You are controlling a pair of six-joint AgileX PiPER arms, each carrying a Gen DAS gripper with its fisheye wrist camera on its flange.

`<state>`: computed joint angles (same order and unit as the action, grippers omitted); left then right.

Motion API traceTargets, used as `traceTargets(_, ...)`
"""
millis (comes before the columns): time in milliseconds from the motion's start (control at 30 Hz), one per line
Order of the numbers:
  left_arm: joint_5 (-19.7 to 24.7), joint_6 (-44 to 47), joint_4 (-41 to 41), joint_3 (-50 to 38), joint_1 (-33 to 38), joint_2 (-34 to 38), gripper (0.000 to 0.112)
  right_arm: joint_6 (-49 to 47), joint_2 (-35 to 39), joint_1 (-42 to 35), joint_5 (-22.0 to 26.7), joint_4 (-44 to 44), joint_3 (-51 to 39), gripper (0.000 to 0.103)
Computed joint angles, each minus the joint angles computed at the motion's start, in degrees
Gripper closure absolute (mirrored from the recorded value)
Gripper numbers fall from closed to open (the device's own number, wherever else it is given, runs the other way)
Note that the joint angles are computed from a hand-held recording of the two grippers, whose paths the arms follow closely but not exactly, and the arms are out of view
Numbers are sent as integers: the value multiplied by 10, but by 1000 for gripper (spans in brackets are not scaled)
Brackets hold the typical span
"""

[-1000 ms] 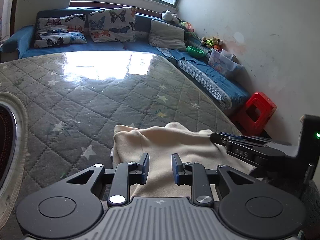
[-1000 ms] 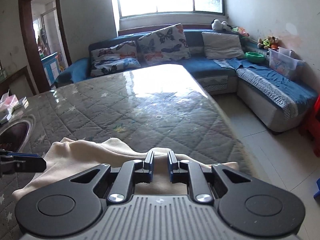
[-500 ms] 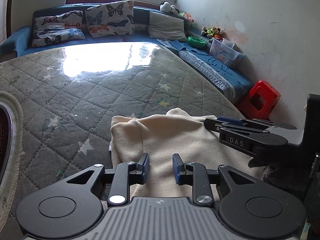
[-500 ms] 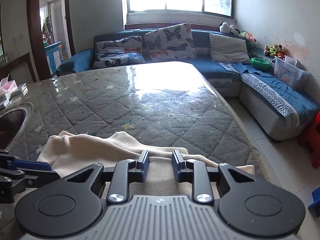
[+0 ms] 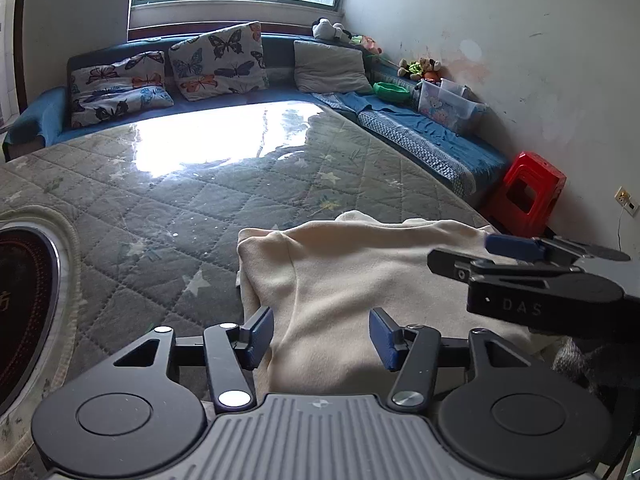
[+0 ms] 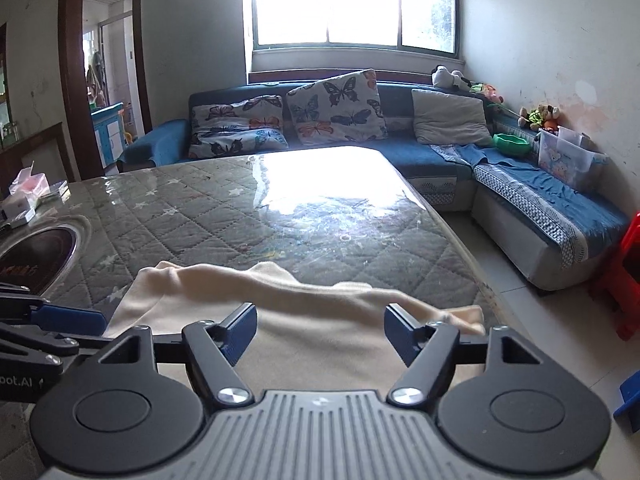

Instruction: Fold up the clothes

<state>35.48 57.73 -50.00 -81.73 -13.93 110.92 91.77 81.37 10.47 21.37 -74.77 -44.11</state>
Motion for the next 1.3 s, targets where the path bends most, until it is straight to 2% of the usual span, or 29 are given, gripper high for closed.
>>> traceTargets(133, -11, 39, -31, 37, 12, -24, 41, 44, -30, 41, 46, -15, 30, 20)
traceTargets(167, -17, 46, -36, 47, 13, -31, 41, 53, -36, 52, 59, -17, 36, 15)
traceTargets(267, -26, 77, -58, 75, 18, -49, 35, 70, -55, 78, 89, -19, 49, 13)
traceTargets(367, -31, 109, -85, 104, 26, -66, 27, 92, -68, 109, 129, -17, 59, 3)
traceTargets(433, -36, 140, -108, 127, 32, -80, 18, 108, -75, 125, 148, -21, 66, 2)
traceTargets(567, -44, 187, -139, 163, 39, -100, 16, 139, -89, 173, 206, -18, 85, 0)
traceTargets(733, -51, 241, -184, 200, 45, -120, 9, 168, -96, 220, 249, -10, 101, 0)
traceTargets(900, -65, 279, -216, 230, 49, -137, 9, 214, -99, 273, 301, -18, 111, 0)
traceTargets(1300, -56, 325, -254, 273, 71, -165, 9, 248, -95, 351, 372, 14, 117, 0)
